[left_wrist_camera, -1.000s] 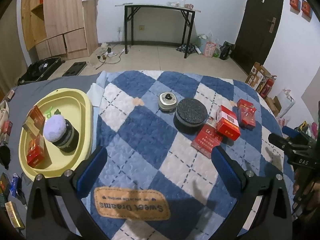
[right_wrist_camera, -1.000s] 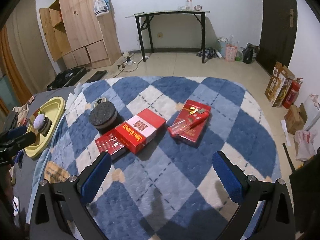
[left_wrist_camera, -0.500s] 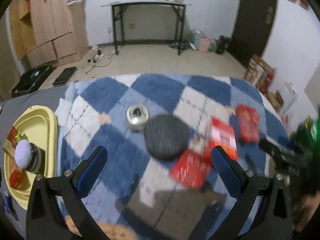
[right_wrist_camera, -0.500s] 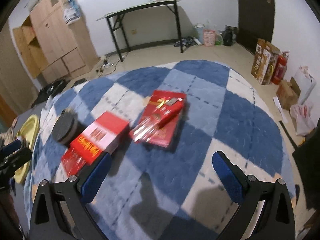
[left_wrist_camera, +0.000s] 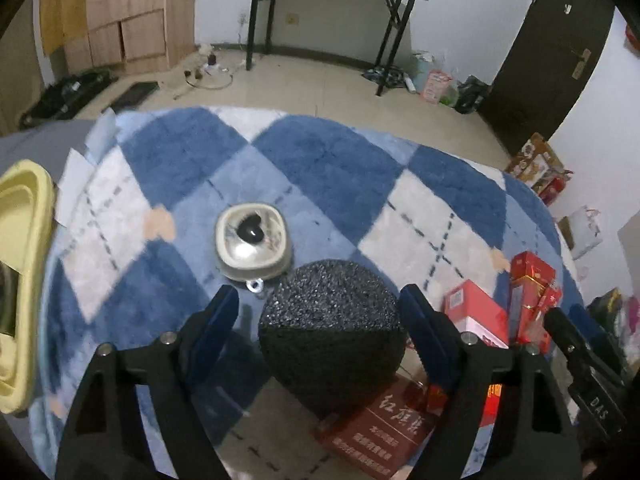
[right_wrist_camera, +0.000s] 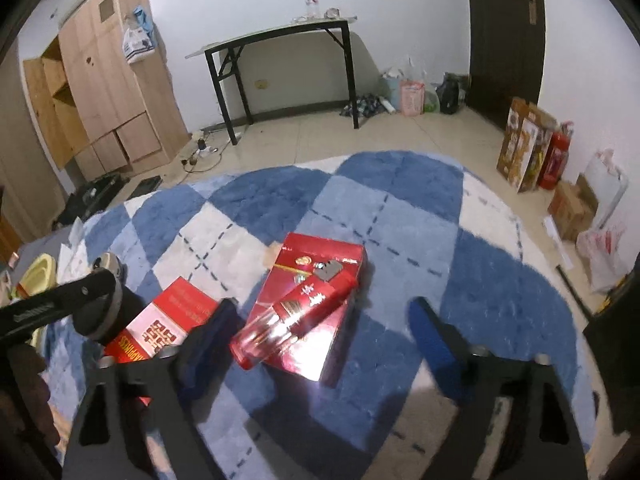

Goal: Organize rigid objects
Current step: 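Grasp a black foam disc with the left tool while the right grasps a red lighter, then release the black disc into the yellow tray with the left tool while the right releases the lighter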

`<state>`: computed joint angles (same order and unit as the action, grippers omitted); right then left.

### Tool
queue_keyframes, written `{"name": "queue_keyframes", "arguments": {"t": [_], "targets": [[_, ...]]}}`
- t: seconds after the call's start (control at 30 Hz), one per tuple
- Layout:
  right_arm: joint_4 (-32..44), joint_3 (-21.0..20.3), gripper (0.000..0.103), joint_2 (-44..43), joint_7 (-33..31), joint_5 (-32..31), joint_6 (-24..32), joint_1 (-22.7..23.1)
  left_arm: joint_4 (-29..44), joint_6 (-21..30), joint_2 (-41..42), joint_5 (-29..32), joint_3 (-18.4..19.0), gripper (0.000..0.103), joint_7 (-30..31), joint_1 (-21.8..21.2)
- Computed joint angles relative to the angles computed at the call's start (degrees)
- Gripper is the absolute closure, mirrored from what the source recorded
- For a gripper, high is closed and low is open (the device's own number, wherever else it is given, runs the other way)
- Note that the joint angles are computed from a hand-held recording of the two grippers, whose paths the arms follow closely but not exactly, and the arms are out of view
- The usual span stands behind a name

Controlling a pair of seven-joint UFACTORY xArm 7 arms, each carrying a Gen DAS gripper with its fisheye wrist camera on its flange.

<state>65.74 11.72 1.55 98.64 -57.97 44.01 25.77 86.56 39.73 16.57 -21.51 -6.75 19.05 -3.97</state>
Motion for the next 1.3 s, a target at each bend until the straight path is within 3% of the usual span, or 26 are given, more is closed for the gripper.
{"name": "queue_keyframes", "arguments": {"t": [0.1, 0.17, 0.2, 0.23, 0.57, 0.87, 1.0, 1.1, 1.23, 1.3], "targets": [[1.3, 0.0, 0.027, 1.5, 0.1, -1.2, -0.6, 0.3, -0.7, -1.2, -0.3, 0.3, -0.2, 0.021, 1.0, -0.2], [2.3, -0.6, 0.031, 2.8, -0.7, -0.7, -1.2, 0.4, -0.5, -0.5, -0.3, -0.7, -0.7, 0.031, 2.5, 0.1], [3.0, -0.9, 0.036, 3.7, -1.7, 0.2, -1.2, 0.4, -0.5, -0.2, -0.4, -1.5, -0.9, 0.033, 3.3, 0.3], [3.4, -1.3, 0.047, 4.4, -2.9, 1.3, -1.2, 0.4, -1.0, -0.7, -0.8, -1.9, -0.9, 0.033, 3.9, 0.3], [-3.5, -2.2, 0.090, -0.1, 5.0, -5.3, -6.8, -0.8, -2.1, -0.4, -1.3, -4.9, -0.5, 0.031, 8.0, 1.0], [-8.3, -0.4, 0.093, -4.1, 10.3, -8.2, -12.1, -4.0, -1.7, 3.2, -2.0, -9.6, -0.2, 0.034, 10.4, 3.7], [-8.4, 1.0, 0.093, -5.5, 10.1, -8.0, -10.5, -4.2, -3.3, 4.4, -5.9, -11.5, 1.0, 0.034, 14.7, 5.2], [-8.6, 2.4, 0.093, -7.2, 10.5, -8.4, -8.7, -4.1, -1.2, 8.5, -7.7, -10.0, 3.2, 0.034, 14.3, 6.3], [-6.8, 4.9, 0.093, -8.0, 7.1, -8.1, -4.7, -2.9, 1.9, 13.3, -11.1, -10.0, 7.0, 0.034, 16.3, 10.1], [-3.8, 6.2, 0.093, -6.7, 4.8, -8.6, -3.9, -1.6, 2.8, 13.4, -12.0, -11.0, 8.8, 0.034, 17.1, 12.1]]}}
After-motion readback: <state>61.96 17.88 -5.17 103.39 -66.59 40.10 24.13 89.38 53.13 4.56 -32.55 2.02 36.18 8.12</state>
